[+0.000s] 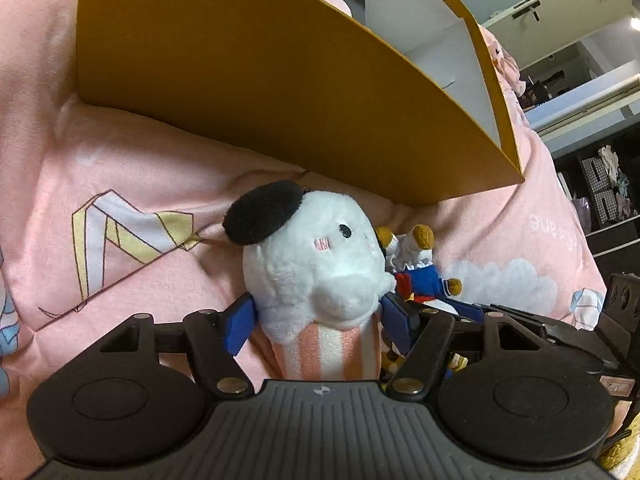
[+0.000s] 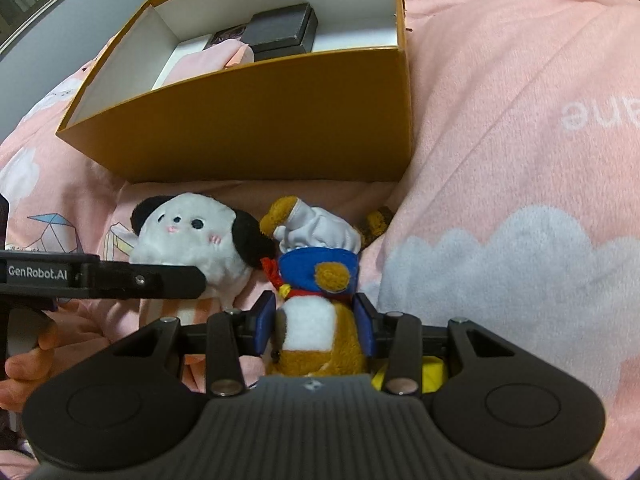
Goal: Organize objects
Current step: 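Lift the white plush with the left gripper while the right gripper lifts the duck plush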
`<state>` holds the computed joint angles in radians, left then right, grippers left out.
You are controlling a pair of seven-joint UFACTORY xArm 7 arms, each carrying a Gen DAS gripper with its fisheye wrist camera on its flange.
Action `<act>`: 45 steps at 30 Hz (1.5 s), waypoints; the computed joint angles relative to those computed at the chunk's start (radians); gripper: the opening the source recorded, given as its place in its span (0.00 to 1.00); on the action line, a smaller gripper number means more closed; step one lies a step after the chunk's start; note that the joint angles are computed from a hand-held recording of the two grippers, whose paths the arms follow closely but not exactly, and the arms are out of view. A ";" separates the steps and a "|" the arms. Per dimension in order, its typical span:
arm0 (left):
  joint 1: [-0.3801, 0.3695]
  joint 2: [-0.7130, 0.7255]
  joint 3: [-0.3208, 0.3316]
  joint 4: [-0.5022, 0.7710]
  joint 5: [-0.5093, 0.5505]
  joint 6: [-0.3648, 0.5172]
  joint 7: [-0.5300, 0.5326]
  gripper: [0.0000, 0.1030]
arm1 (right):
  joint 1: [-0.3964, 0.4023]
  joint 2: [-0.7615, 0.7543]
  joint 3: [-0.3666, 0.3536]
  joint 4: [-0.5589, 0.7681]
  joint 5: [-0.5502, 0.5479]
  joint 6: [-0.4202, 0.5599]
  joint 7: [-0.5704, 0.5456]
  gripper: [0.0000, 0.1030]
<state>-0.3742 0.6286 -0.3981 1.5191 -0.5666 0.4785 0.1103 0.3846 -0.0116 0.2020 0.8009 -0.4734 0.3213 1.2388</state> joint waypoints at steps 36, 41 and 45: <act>-0.035 -0.206 -0.016 -0.045 0.019 -0.259 0.128 0.67 | -0.209 -0.270 0.193 0.088 -0.365 0.051 0.264 0.38; -0.045 -0.165 -0.014 0.018 0.070 -0.305 0.083 0.67 | -0.252 -0.247 0.204 0.142 -0.485 0.044 0.345 0.38; -0.065 -0.125 -0.003 0.079 0.135 -0.343 0.032 0.67 | -0.262 -0.220 0.198 0.188 -0.607 0.060 0.433 0.38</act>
